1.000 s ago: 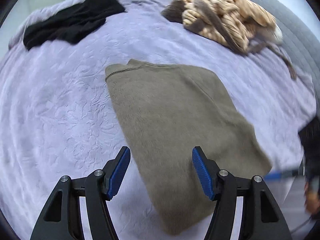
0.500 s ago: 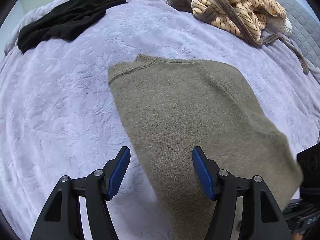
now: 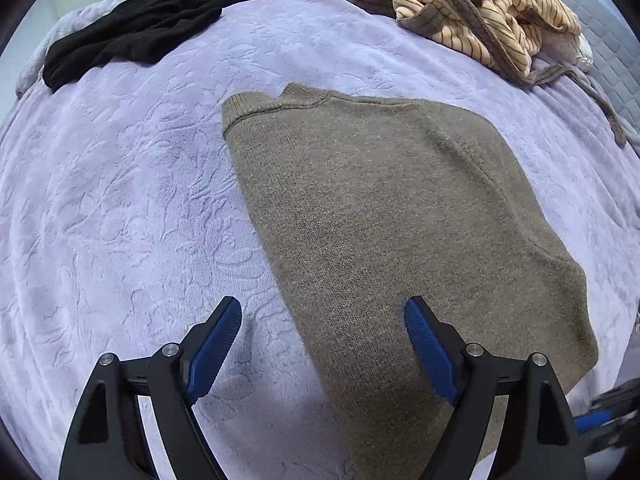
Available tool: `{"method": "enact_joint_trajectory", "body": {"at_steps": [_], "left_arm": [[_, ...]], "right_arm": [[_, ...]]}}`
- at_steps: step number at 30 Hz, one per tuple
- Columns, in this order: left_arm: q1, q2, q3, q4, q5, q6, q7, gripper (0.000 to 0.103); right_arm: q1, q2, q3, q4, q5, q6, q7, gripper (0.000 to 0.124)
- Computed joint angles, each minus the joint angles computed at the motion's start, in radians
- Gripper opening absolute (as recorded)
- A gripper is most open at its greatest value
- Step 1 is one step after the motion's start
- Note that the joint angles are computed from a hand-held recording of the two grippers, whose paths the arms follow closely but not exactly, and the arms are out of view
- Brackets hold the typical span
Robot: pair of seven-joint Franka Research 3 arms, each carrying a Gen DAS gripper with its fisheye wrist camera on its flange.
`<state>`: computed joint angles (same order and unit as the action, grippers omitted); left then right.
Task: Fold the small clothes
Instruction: 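Grasp the folded sweater edge with the right gripper to straighten it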
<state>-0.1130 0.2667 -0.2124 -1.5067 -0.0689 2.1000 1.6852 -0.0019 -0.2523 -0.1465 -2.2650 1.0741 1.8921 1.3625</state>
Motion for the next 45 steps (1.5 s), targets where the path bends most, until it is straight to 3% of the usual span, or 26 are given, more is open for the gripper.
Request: {"method": "enact_joint_trajectory", "body": {"at_steps": [4,6,10,12,13,16,20,22,23,26,27,29,30,34,37,45], "left_arm": [[-0.010,-0.008,0.002,-0.009,0.026,0.006,-0.021,0.085],[-0.014,-0.010,0.004,-0.002,0.035,-0.006,-0.040,0.085],[-0.013,-0.038,0.005,-0.034,0.033,0.005,-0.059,0.085],[-0.009,-0.048,0.005,-0.054,0.014,0.004,-0.069,0.085],[-0.008,-0.053,0.006,-0.062,0.008,0.005,-0.080,0.085],[-0.009,-0.058,0.008,-0.072,0.006,0.013,-0.107,0.085],[-0.010,-0.049,0.007,-0.067,0.006,0.011,-0.119,0.085],[-0.011,-0.048,0.007,-0.067,0.009,0.012,-0.123,0.085],[-0.012,-0.045,0.006,-0.064,0.012,0.011,-0.125,0.085],[-0.015,-0.045,0.006,-0.063,0.017,0.010,-0.138,0.085],[-0.015,-0.044,0.006,-0.061,0.018,0.008,-0.143,0.085],[-0.016,-0.046,0.007,-0.057,0.021,0.003,-0.153,0.085],[-0.016,-0.049,0.007,-0.061,0.025,0.005,-0.154,0.085],[-0.012,-0.059,0.005,-0.085,0.005,0.023,-0.152,0.085],[-0.010,-0.047,0.004,-0.072,-0.016,0.004,-0.166,0.085],[-0.013,-0.041,0.004,-0.058,-0.007,-0.011,-0.171,0.085]], "right_arm": [[0.001,0.018,0.008,0.091,-0.029,0.063,-0.050,0.030],[0.015,0.115,0.024,0.199,-0.038,0.104,-0.051,0.030],[0.007,0.197,0.051,0.283,-0.188,0.160,0.005,0.030],[-0.004,0.216,0.054,0.279,-0.298,0.175,0.056,0.015],[-0.013,0.225,0.048,0.274,-0.286,0.163,0.065,0.005],[-0.042,0.188,0.027,0.188,-0.151,0.165,0.091,0.005],[-0.050,0.153,0.024,0.198,-0.164,0.205,0.064,0.017],[-0.050,0.170,0.025,0.239,-0.188,0.235,0.065,0.053],[-0.051,0.191,0.025,0.267,-0.199,0.250,0.070,0.059],[-0.065,0.296,0.026,0.365,-0.175,0.261,0.046,0.059],[-0.072,0.336,0.030,0.405,-0.178,0.251,0.054,0.058],[-0.095,0.410,0.041,0.475,-0.147,0.194,0.070,0.037],[-0.106,0.434,0.051,0.501,-0.133,0.174,0.074,0.010],[-0.100,0.413,0.077,0.498,-0.207,0.210,0.025,0.008],[-0.093,0.440,0.075,0.499,-0.289,0.206,0.064,0.008],[-0.115,0.427,0.080,0.459,-0.242,0.221,0.060,0.008]]}}
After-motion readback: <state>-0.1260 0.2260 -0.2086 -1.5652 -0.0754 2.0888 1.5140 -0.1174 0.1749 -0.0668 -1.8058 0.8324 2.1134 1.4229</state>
